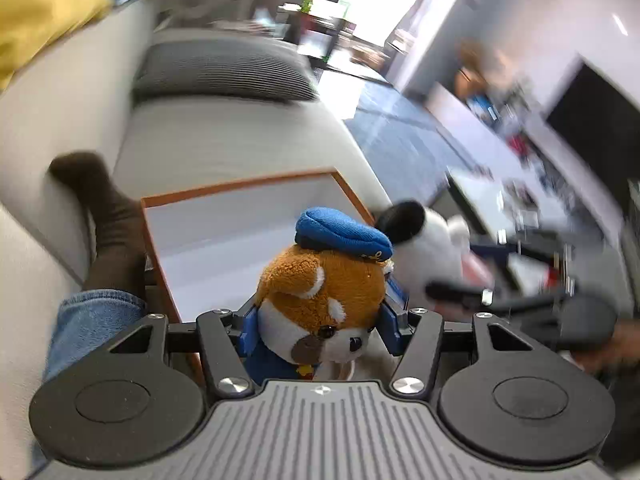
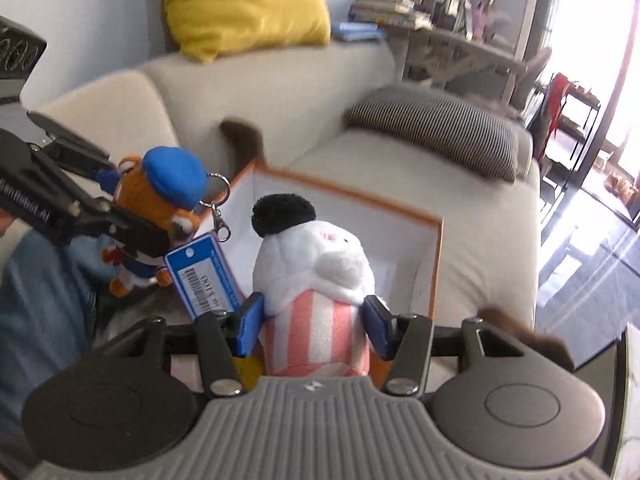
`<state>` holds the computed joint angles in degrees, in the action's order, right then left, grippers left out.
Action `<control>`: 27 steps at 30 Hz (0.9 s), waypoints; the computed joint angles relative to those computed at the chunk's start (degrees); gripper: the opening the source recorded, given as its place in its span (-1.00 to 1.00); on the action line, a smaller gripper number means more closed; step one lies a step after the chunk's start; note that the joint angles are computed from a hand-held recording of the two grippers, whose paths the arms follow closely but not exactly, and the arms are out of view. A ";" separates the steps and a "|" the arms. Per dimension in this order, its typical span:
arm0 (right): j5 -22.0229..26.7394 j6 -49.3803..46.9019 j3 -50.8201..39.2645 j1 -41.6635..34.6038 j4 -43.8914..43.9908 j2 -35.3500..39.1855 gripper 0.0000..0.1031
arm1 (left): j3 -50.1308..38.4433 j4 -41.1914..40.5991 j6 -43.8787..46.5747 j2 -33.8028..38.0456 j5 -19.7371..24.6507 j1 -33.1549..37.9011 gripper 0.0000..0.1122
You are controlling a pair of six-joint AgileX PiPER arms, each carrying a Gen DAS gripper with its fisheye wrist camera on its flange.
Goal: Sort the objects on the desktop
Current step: 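Carry both plushes into the orange box and lower them onto its floor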
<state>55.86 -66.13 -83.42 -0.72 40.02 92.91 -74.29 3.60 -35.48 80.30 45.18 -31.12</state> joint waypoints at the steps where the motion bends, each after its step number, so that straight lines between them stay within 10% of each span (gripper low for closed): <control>1: -0.28 1.05 -1.86 0.60 0.29 1.59 0.08 | -1.04 -0.84 -1.24 1.68 -0.59 1.63 0.18; 7: -6.30 12.89 -13.11 7.19 -4.49 14.44 0.08 | -8.69 -2.88 -7.67 14.93 2.24 7.76 0.18; 18: -2.09 27.09 -28.02 9.90 -12.15 33.15 0.08 | -25.11 3.30 -10.74 34.71 18.60 6.44 0.20; 27: 6.76 29.52 -37.30 11.13 -11.64 40.49 0.09 | -29.28 1.79 -7.86 39.37 21.24 7.75 0.26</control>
